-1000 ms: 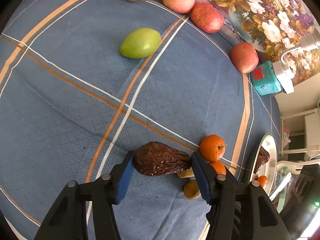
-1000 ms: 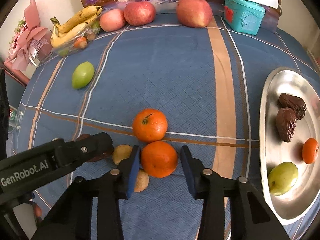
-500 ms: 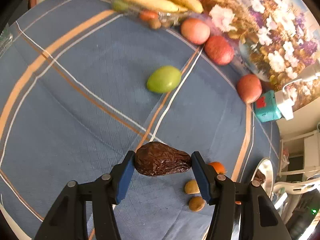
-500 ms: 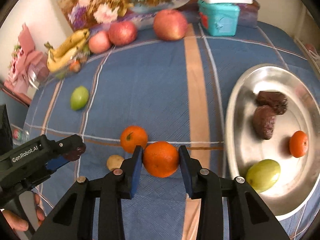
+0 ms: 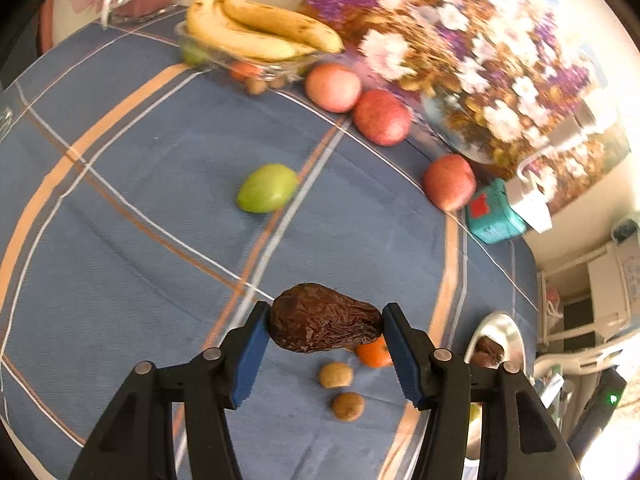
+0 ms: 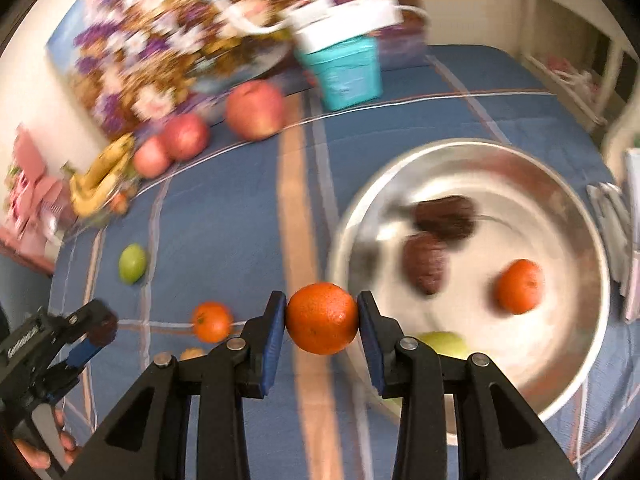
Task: Organize fruits
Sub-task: 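Grasp the long dried date with the left tool while the right tool grasps an orange, then lower date and orange onto the steel plate and open both tools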
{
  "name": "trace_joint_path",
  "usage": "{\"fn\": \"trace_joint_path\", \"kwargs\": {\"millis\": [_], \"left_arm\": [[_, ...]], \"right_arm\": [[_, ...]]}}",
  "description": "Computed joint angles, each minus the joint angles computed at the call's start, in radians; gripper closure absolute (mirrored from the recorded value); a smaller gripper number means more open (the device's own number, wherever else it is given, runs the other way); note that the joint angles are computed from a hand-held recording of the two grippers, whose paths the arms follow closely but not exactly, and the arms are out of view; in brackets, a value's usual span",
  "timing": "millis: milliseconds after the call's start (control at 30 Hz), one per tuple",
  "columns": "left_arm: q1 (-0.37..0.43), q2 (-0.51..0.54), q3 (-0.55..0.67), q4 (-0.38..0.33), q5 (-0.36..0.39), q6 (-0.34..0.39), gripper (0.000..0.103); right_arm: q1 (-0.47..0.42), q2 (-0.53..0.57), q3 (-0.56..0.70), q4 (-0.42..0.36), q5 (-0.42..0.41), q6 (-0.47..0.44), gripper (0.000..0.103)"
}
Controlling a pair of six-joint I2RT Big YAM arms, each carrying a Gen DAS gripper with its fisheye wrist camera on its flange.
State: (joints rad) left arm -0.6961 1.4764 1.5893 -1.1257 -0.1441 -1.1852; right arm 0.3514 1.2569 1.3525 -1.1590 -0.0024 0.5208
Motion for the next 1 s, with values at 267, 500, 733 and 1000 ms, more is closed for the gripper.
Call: {"fn": "trace_joint_path", "kwargs": {"millis": [267,500,733,1000], "left_arm": [[-0.072,0.107,0.143,0.032,0.052,0.135,0.043],[-0.150,0.265,0.337,0.051,0.095,0.322,0.043],[-0.182,0.375,0.453,0.029,0.083,0.444,0.043],[-0.177,0.431,0.488,0.017,0.122,0.439,0.042]], "right_arm": [[-0.153,-0.040,-0.015,-0.055,0.098,0.036,0.065],[-0.229,-0.073,-0.038,-0.040,0.102,0.055,0.065],[-0.248,-0.066,-0.069,0.071,0.046,0.025,0.065],[-0.255,-0.045,-0.089,0.107,0.026,0.017,0.065]]}}
